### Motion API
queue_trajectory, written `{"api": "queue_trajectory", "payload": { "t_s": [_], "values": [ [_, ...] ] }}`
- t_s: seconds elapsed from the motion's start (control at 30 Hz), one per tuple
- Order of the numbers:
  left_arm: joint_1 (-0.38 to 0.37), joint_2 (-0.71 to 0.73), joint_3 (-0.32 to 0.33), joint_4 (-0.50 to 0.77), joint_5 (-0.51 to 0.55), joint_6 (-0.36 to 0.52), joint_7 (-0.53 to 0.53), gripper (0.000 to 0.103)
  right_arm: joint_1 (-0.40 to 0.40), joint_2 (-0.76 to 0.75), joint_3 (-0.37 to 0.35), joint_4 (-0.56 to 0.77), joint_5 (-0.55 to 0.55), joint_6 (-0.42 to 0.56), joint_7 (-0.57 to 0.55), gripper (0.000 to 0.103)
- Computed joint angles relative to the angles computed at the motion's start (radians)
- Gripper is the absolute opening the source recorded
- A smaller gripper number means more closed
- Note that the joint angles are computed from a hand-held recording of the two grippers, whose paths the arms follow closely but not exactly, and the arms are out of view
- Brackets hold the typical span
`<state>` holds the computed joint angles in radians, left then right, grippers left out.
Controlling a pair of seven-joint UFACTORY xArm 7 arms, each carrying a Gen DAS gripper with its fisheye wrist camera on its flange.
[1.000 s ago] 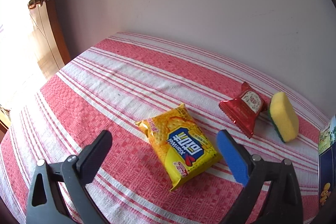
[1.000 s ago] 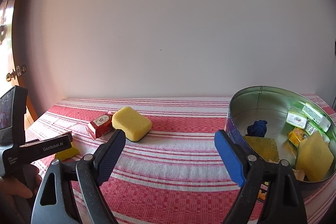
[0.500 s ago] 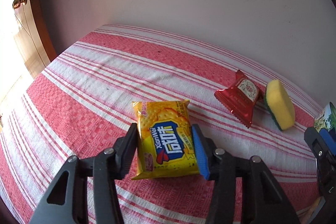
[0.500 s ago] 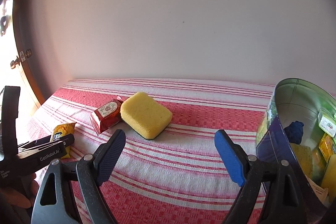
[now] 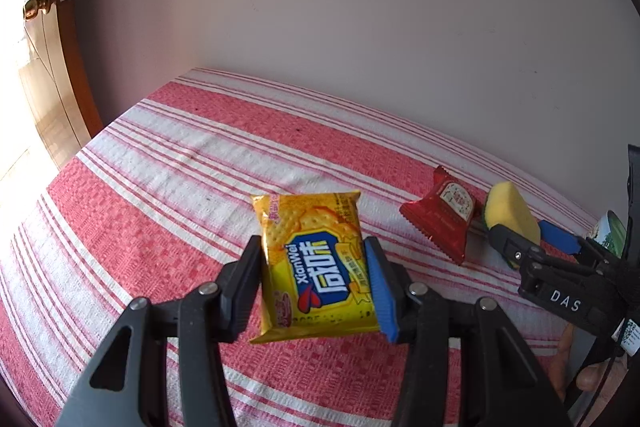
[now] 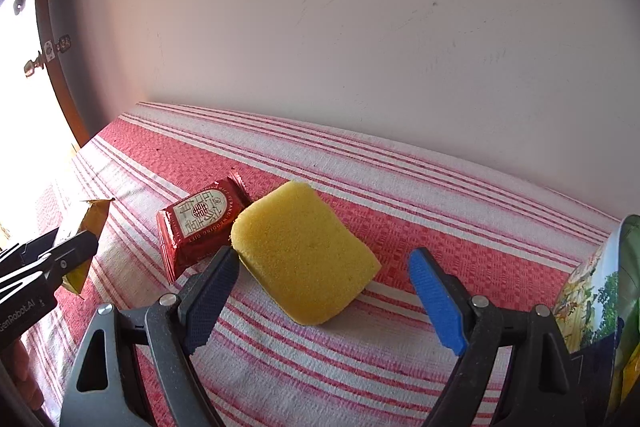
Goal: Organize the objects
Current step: 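Grasp the yellow biscuit packet with the left gripper while the right grasps the plain yellow sponge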
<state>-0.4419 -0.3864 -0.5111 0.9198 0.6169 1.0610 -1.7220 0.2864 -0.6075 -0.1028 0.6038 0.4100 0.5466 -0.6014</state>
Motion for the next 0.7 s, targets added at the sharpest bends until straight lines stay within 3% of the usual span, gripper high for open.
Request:
{"api": "queue_trajectory", "payload": {
  "t_s": [0.1, 0.13, 0.17, 0.33, 0.53, 0.7],
  "values": [
    [-0.002, 0.009, -0.007, 0.013, -0.003, 0.01, -0.008, 0.05, -0.007, 0.041, -0.014, 0.036, 0.019, 0.063, 0.009, 0.086],
    [-0.004, 0.007, -0.006, 0.01, -0.003, 0.006, -0.011, 0.05, -0.007, 0.036, -0.019, 0.034, 0.031, 0.064, 0.002, 0.074],
    [-0.006, 0.0, -0.001, 0.0, -0.003, -0.002, -0.012, 0.05, -0.008, 0.034, -0.022, 0.033, 0.039, 0.068, -0.005, 0.071],
    [0.0, 0.001, -0.013, -0.002, 0.025, 0.006, -0.02, 0.05, -0.028, -0.034, -0.026, -0.007, 0.067, 0.073, -0.004, 0.068],
    [-0.017, 0.081, -0.082, 0.101, 0.15, 0.134, -0.048, 0.05, -0.07, -0.275, -0.008, -0.156, 0.006, -0.039, 0.015, 0.068],
    [-0.073, 0.151, -0.091, 0.159, 0.257, 0.226, -0.045, 0.05, -0.107, -0.494, -0.046, -0.241, -0.068, -0.04, 0.04, 0.068]
  ]
}}
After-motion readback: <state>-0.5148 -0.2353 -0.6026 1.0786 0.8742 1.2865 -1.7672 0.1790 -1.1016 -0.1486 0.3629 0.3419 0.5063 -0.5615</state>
